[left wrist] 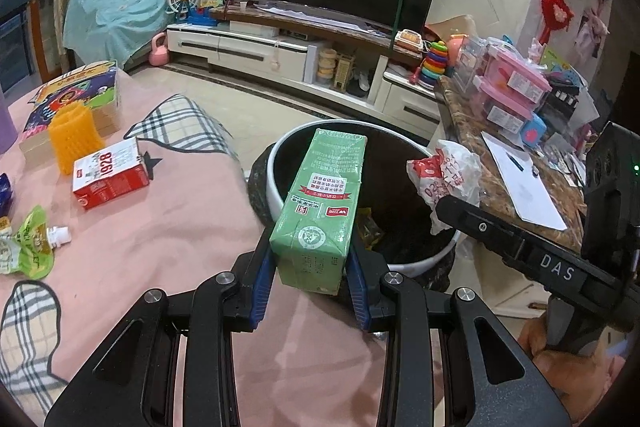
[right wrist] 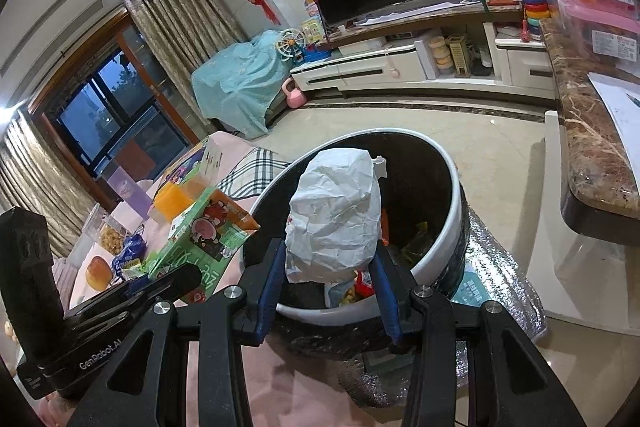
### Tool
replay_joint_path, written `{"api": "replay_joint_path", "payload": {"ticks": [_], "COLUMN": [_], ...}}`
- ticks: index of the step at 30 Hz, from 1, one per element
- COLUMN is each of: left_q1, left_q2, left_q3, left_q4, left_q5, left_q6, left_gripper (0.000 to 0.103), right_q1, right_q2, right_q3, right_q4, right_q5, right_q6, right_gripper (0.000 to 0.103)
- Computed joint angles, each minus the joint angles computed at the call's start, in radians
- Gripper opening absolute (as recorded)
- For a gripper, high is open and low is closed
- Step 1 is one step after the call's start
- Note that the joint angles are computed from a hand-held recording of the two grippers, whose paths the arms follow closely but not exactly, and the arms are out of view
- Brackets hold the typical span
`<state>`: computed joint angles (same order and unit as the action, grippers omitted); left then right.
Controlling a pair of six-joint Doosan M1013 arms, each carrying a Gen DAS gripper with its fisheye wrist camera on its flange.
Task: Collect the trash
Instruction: 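Carry the carton and bag over the trash bin and open both tools to drop them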
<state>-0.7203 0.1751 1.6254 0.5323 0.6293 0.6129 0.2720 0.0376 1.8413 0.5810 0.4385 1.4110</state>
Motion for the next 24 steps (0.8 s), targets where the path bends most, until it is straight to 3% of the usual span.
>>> {"api": "replay_joint_path", "payload": {"ticks": [24], "left_q1": [0.018], "left_q2": [0.069], "left_q3": [-0.082], "left_q4": [-0.062], "left_q5": [0.037], "left_q6": [0.085], "left_gripper": [0.031], "right_q1": [-0.037], "right_q2": [0.063], "right_q3": [-0.066], "right_q4": [-0.045], "right_q5": [0.082], "right_q6": [0.027], "right_gripper": [0.046]}}
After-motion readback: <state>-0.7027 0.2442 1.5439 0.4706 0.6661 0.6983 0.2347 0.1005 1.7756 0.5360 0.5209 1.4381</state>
